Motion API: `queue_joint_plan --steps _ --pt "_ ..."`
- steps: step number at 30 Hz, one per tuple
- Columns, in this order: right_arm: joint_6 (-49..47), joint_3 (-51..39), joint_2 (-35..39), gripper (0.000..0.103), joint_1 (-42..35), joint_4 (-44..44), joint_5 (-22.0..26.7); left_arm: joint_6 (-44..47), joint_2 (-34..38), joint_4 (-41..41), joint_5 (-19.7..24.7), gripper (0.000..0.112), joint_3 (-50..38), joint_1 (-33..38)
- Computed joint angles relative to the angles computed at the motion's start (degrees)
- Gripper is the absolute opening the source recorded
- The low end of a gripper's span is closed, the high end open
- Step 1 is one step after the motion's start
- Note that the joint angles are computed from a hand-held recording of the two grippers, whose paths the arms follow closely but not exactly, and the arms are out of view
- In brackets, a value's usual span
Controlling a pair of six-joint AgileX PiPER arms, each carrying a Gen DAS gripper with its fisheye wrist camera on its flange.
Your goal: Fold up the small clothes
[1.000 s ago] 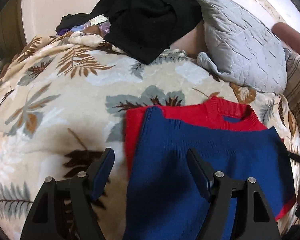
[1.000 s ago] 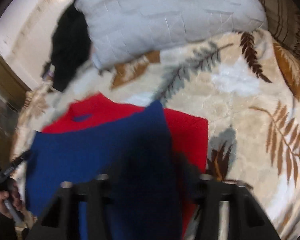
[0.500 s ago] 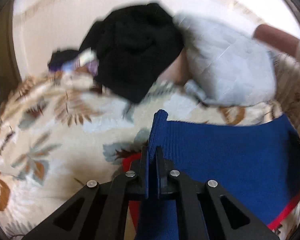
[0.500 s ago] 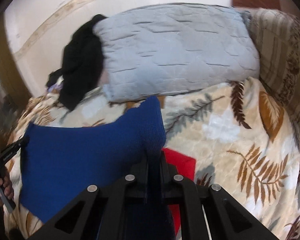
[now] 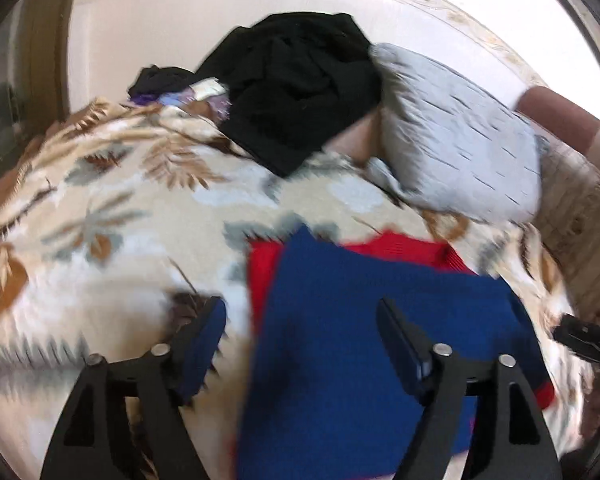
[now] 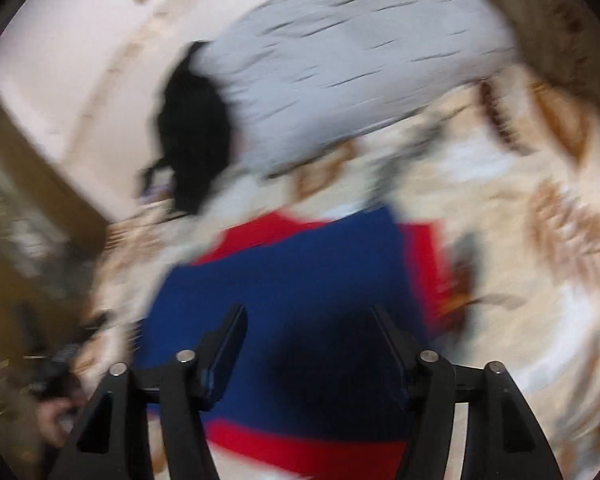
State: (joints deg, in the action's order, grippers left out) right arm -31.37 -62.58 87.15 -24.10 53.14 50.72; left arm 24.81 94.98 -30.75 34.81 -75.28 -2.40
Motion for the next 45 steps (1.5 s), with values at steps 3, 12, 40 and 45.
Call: queue_joint_plan --steps 3,12,40,45 --pt "2.16 5.56 4.94 0.064 -2.62 0.75 -2.53 -5.81 3.19 7.61 -0.23 0.078 3.07 -3.26" --pt "0.48 23.02 -16.86 0.093 -17.88 7.01 9.4 -13.06 -5.75 10.22 -3.12 0.079 12.36 -1.05" --pt "11.18 11.99 -9.18 0.009 -5.44 -4.72 -1.71 -18.75 -7.72 8.34 3.83 0.018 10.34 -0.37" --pt "10.03 13.36 -8.58 0.014 -8.77 -9.54 0.03 -25.71 -15.31 14.75 3.41 0.021 19.78 -4.22"
